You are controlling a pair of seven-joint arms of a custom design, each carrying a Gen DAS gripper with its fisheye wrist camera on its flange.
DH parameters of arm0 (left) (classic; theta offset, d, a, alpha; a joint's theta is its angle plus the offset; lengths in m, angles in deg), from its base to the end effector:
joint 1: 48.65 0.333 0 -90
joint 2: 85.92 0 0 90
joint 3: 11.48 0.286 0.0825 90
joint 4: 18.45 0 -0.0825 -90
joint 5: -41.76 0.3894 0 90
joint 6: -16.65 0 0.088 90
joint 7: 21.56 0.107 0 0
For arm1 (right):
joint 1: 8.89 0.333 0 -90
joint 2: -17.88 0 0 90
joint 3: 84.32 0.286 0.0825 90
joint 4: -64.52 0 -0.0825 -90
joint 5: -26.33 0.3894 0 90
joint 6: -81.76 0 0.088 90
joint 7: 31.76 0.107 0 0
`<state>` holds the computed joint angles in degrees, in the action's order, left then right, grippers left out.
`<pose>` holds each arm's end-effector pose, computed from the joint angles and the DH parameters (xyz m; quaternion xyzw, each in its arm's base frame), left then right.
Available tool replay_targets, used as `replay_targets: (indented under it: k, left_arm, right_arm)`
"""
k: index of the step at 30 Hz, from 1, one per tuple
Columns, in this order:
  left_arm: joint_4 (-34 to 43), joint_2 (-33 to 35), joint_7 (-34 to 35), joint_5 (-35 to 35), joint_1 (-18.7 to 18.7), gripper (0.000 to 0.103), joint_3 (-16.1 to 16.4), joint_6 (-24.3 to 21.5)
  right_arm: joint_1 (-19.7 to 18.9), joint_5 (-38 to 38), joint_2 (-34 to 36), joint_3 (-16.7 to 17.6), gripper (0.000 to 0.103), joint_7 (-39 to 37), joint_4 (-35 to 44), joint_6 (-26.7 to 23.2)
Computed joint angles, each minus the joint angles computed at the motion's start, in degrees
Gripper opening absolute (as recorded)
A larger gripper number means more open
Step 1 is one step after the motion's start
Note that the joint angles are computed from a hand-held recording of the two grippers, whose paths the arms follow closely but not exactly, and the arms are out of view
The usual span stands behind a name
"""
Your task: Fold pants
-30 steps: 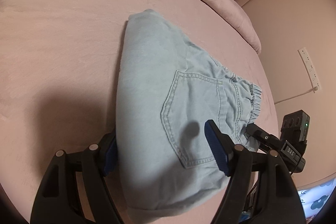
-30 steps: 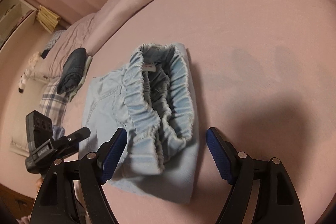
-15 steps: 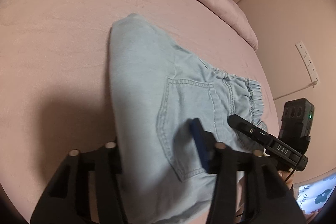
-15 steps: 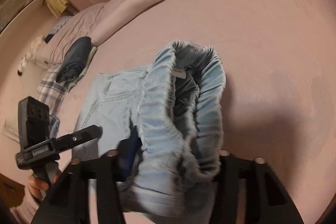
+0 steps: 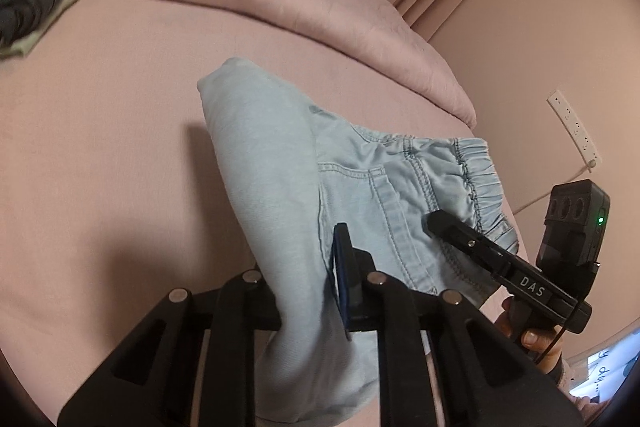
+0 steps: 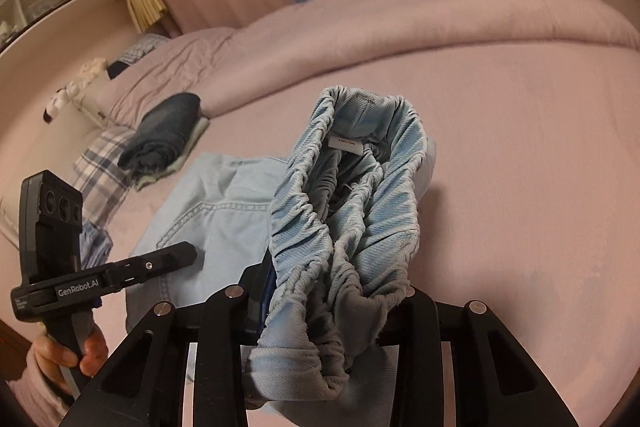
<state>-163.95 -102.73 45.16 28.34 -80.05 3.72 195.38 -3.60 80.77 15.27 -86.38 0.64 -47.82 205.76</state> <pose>0.4771 -0.1148 0.4419 -0.7512 0.5091 -0.4090 0.0961 0.5783 0.0646 0.5022 -0.8015 0.4222 0.0201 0.4229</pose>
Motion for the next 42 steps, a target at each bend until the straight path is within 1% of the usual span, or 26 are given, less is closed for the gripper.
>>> replay_targets:
  k: [3, 7, 10, 12, 15, 17, 18, 19, 20, 21, 22, 23, 25, 26, 27, 28, 29, 30, 31, 33, 34, 35, 36, 38, 40, 42]
  left_arm:
    - [1.69, 1.23, 0.29, 0.85, 1.68, 0.015, -0.48, -0.33]
    - [2.99, 2.22, 3.31, -1.68, 1.55, 0.015, 1.27, -0.41]
    - [3.81, 3.30, 4.98, -3.66, 1.94, 0.016, 1.44, -0.35]
    - [4.78, 4.68, 5.69, -4.50, 3.46, 0.016, 0.51, -1.16]
    - [5.64, 6.57, 5.38, -5.39, 6.79, 0.017, -2.09, -3.00]
    - [6.61, 8.31, 2.81, -3.30, 10.37, 0.021, -4.91, -5.81]
    - [7.38, 9.16, 0.28, -0.78, 12.56, 0.023, -6.74, -7.34]
    - [7.15, 9.22, -0.61, 0.38, 13.98, 0.030, -7.76, -8.18]
    - [6.75, 9.07, -0.98, 0.79, 15.00, 0.039, -8.62, -8.48]
    - [7.01, 9.29, -1.63, 1.57, 16.22, 0.044, -9.53, -8.98]
    - [7.07, 9.12, -4.34, 4.68, 18.38, 0.055, -11.14, -9.94]
    - [7.31, 9.20, -5.80, 6.52, 20.04, 0.060, -12.27, -10.44]
    - [7.67, 8.79, -7.85, 9.06, 22.77, 0.063, -14.38, -11.20]
    - [7.59, 8.22, -11.11, 12.89, 25.00, 0.069, -16.15, -11.81]
    - [7.97, 7.99, -14.44, 16.92, 26.97, 0.072, -17.69, -12.61]
    - [7.53, 7.35, -16.38, 19.45, 28.06, 0.080, -18.48, -12.92]
    - [7.44, 7.07, -17.37, 20.91, 28.48, 0.087, -18.88, -13.51]
    - [7.63, 7.18, -17.59, 21.43, 28.44, 0.088, -18.95, -14.28]
    - [8.31, 7.65, -18.20, 22.63, 28.67, 0.088, -19.30, -16.41]
    - [7.67, 7.44, -17.29, 22.07, 28.45, 0.091, -19.02, -19.31]
    - [7.75, 7.92, -16.89, 21.38, 28.27, 0.093, -18.87, -19.48]
    - [7.56, 7.93, -17.83, 22.62, 28.71, 0.097, -19.24, -19.34]
    - [7.68, 7.94, -19.02, 24.22, 29.20, 0.098, -19.65, -19.76]
    - [8.33, 7.57, -20.14, 25.00, 29.30, 0.098, -19.96, -21.89]
    - [8.40, 6.58, -20.19, 25.28, 29.20, 0.098, -19.95, -23.95]
    - [7.87, 4.67, -21.95, 27.91, 29.44, 0.098, -20.78, -25.36]
  right_arm:
    - [0.70, 0.74, 1.18, 0.64, 0.037, -0.67, 1.80, 1.64]
    - [1.44, 1.49, 3.59, 1.50, 0.037, -1.28, 4.56, 3.50]
    - [1.70, 1.85, 5.62, 2.12, 0.037, -1.69, 6.62, 4.19]
    - [1.80, 1.43, 6.97, 2.50, 0.038, -1.36, 7.95, 4.42]
    - [2.06, -1.11, 9.48, 3.09, 0.038, 0.24, 10.09, 4.77]
    - [2.52, -5.09, 11.29, 3.35, 0.040, 2.87, 11.14, 5.48]
    - [2.78, -7.62, 12.29, 3.38, 0.045, 4.81, 11.76, 5.40]
    - [3.36, -11.03, 13.23, 3.31, 0.048, 7.73, 12.00, 6.20]
    - [3.58, -13.24, 13.86, 3.24, 0.056, 9.59, 12.13, 6.76]
    - [3.49, -14.32, 14.41, 3.22, 0.064, 10.72, 12.28, 6.99]
    - [2.98, -14.11, 14.67, 3.19, 0.067, 11.20, 12.29, 6.89]
    - [2.50, -13.69, 14.60, 3.24, 0.071, 11.31, 12.19, 6.85]
    - [1.49, -12.97, 14.09, 3.19, 0.072, 11.16, 12.28, 5.90]
    - [1.19, -12.74, 13.47, 3.18, 0.072, 11.02, 12.04, 5.85]
    - [1.05, -12.52, 12.13, 3.10, 0.072, 10.54, 10.84, 7.35]
    - [0.96, -12.21, 11.29, 3.06, 0.072, 9.97, 10.01, 8.66]
    - [0.61, -10.99, 10.35, 3.00, 0.075, 8.90, 9.25, 9.21]
    - [0.48, -10.52, 10.67, 2.91, 0.079, 8.77, 9.63, 9.39]
    - [0.63, -11.30, 10.40, 2.76, 0.079, 9.44, 9.01, 10.57]
    - [1.64, -16.37, 11.54, 2.48, 0.079, 12.77, 9.30, 12.91]
    - [1.90, -18.57, 12.13, 2.28, 0.079, 14.45, 9.33, 13.00]
    - [1.83, -19.45, 12.66, 2.22, 0.079, 15.18, 9.63, 12.42]
    - [1.93, -20.09, 13.09, 2.31, 0.080, 15.98, 9.82, 12.42]
    - [1.77, -20.25, 13.06, 2.40, 0.080, 16.72, 9.72, 12.69]
    - [2.01, -21.35, 11.92, 2.49, 0.080, 17.60, 9.15, 12.98]
    - [2.29, -21.43, 9.78, 2.78, 0.080, 16.88, 7.24, 14.36]
